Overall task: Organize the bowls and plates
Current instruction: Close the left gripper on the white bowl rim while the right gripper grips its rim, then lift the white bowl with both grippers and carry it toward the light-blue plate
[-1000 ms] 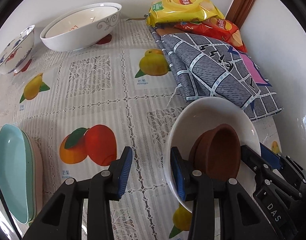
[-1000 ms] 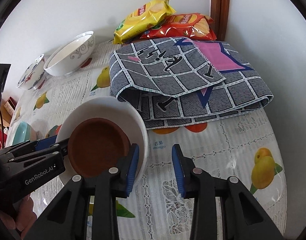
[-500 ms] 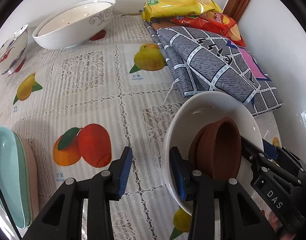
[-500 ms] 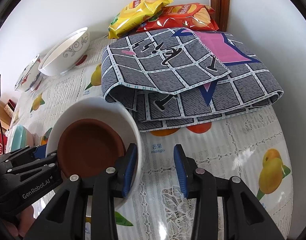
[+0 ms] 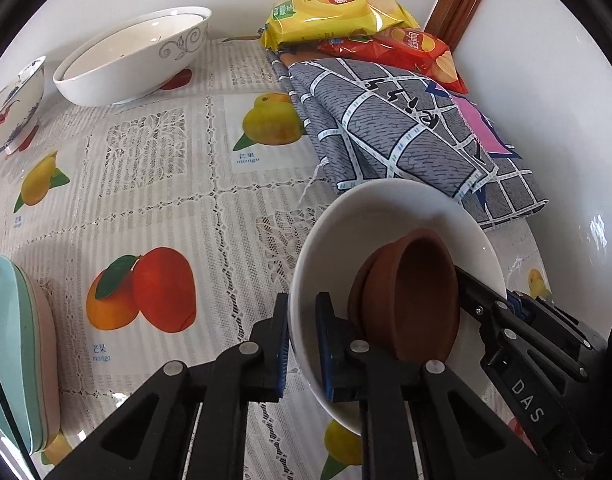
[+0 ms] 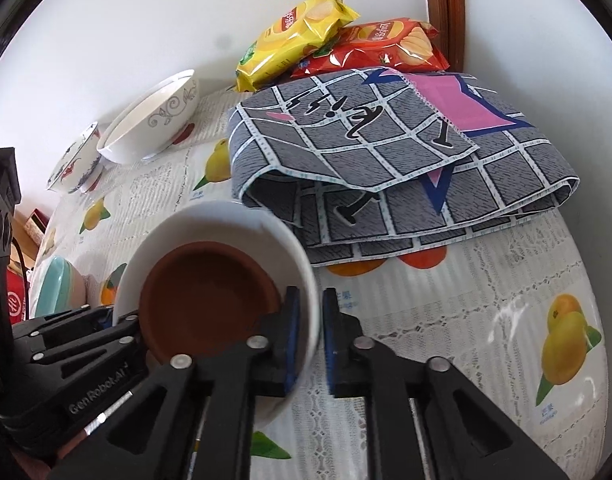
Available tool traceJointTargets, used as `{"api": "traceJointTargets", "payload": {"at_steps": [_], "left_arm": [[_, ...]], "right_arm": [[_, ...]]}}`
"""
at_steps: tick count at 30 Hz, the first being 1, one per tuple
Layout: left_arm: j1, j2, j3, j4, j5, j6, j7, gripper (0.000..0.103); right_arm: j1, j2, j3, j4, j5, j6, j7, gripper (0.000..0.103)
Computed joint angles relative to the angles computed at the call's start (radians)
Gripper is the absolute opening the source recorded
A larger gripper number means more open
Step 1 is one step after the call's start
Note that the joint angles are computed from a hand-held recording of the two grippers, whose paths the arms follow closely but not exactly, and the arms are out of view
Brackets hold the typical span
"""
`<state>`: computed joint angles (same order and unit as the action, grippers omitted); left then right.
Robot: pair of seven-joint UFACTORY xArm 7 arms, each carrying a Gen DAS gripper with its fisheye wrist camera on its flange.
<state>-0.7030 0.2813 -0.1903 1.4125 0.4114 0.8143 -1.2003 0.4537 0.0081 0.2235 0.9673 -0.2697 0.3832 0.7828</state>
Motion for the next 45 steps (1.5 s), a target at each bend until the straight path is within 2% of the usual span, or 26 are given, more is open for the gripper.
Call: {"api": "traceJointTargets", "payload": {"at_steps": [4,19,24,38,45], "left_arm": [[0.013,-0.032,-0.006,-0.051,-0.029,-0.051,-0.02,0.012],[0.038,-0.196,-0.058,-0.184,-0.013,-0.027,-0.068,0.012],[0.066,-0.28,-0.086,-0.251,-0.01,-0.028,-0.088,0.012],[0.147,-0.458,-0.158,-0.391,-0.035,-0.022,-0.111,0.012],[0.176,-0.524,-0.179,-0.429,-0.054,-0.022,-0.096,0.012]], "right_arm": [[0.004,-0.016,0.004,-0.015,0.02,0.003,0.022,0.01],[0.02,-0.107,0.062,-0.044,-0.014,0.055,0.141,0.01],[0.023,-0.126,0.092,-0.022,-0.065,0.079,0.216,0.009],[0.077,-0.109,0.128,0.046,-0.142,0.113,0.329,0.009],[0.101,-0.105,0.132,0.081,-0.161,0.144,0.347,0.009]]}}
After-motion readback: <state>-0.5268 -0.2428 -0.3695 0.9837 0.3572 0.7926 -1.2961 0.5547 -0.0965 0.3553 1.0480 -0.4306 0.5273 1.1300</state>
